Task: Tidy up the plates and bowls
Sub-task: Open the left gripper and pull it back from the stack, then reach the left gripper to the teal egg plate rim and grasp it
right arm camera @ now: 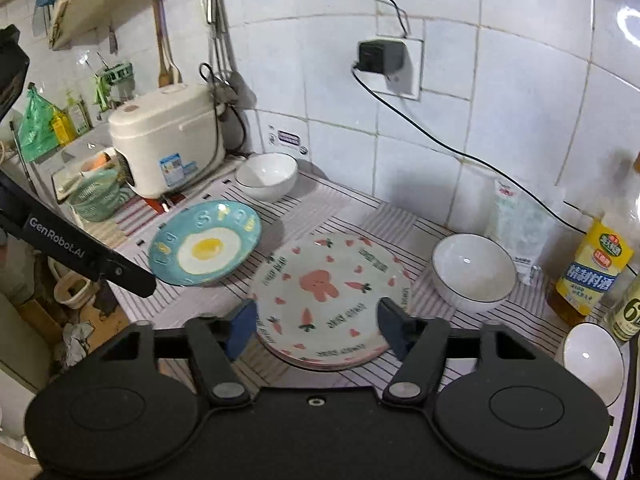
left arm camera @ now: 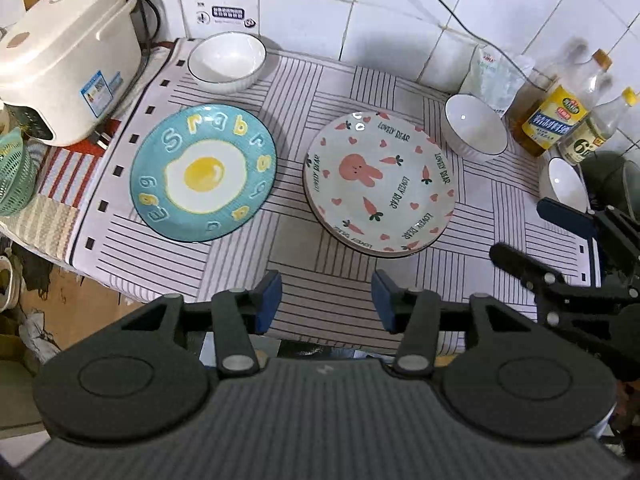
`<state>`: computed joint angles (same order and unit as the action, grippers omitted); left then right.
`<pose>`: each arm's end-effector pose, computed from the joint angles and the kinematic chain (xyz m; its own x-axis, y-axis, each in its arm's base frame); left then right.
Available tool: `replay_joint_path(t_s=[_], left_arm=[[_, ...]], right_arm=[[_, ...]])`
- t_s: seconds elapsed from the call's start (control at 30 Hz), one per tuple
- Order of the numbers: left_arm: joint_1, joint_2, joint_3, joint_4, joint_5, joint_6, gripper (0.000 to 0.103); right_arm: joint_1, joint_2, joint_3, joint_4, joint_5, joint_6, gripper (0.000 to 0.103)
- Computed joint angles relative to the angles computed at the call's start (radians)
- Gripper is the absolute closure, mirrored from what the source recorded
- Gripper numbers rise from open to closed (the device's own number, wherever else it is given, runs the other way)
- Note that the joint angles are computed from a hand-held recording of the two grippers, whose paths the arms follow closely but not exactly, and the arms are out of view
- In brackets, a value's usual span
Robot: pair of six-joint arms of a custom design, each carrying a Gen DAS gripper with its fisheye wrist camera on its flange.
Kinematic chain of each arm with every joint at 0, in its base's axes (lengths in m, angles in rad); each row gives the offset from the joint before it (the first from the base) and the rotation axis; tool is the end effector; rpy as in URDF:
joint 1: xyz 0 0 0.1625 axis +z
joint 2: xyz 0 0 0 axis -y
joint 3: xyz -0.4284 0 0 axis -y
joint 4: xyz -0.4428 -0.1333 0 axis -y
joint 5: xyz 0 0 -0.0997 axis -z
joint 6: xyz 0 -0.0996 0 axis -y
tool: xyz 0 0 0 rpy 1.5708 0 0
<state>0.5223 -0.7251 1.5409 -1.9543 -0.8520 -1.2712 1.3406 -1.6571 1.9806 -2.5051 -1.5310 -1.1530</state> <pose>-0.4929 -0.5132 0.0143 -0.7921 -0.1997 -0.5768 0.1020 0.8884 -0.4476 0.0146 -0.5392 0.4242 -0.5677 -0.6455 0.5110 -0.8181 0.5117 -0.2625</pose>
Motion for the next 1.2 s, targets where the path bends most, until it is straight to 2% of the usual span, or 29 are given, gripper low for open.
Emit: replay_joint_path(t_s=[0.23, 0.47, 0.6, 0.7, 0.8, 0.9, 0.97, 1.07, 1.13, 1.2], left_arm=[[-0.014, -0.096, 0.09, 0.002, 0.009, 0.036, 0.047], [-0.004, -0.193, 0.178, 0.016, 0.018, 0.091, 0.028], [0.022, -0.255, 0.237, -0.017, 0.023, 0.144, 0.016], [0.046, -0.29, 0.289, -0.049, 0.077, 0.217, 0.008], [0.088, -0.294, 0.321, -0.062, 0.143, 0.248, 0.008], [0.135, -0.305, 0.362, -0.157, 0.15, 0.303, 0.008], [0.157, -0.311, 0.392, -0.213, 0.175, 0.331, 0.008], [0.188, -0.314, 0.441, -0.338, 0.206, 0.409, 0.008], [0.213, -0.313, 0.459, -0.394, 0.207, 0.433, 0.008], [0.24, -0.31, 0.473, -0.461, 0.19, 0.479, 0.008]], right_arm=[[0.039, -0.049, 0.082, -0.057, 0.034, 0.056, 0.012], [0.075, -0.053, 0.135, -0.075, 0.068, 0.113, 0.008], [0.1, -0.022, 0.156, -0.099, 0.075, 0.185, 0.008], [0.119, 0.014, 0.173, -0.146, 0.078, 0.256, 0.008], [0.141, 0.064, 0.187, -0.217, 0.055, 0.331, 0.008], [0.142, 0.115, 0.219, -0.354, 0.064, 0.374, 0.008], [0.135, 0.156, 0.221, -0.385, 0.072, 0.379, 0.008], [0.14, 0.231, 0.219, -0.482, 0.021, 0.392, 0.008], [0.119, 0.272, 0.226, -0.553, 0.057, 0.409, 0.008], [0.107, 0.313, 0.218, -0.578, 0.065, 0.471, 0.008]])
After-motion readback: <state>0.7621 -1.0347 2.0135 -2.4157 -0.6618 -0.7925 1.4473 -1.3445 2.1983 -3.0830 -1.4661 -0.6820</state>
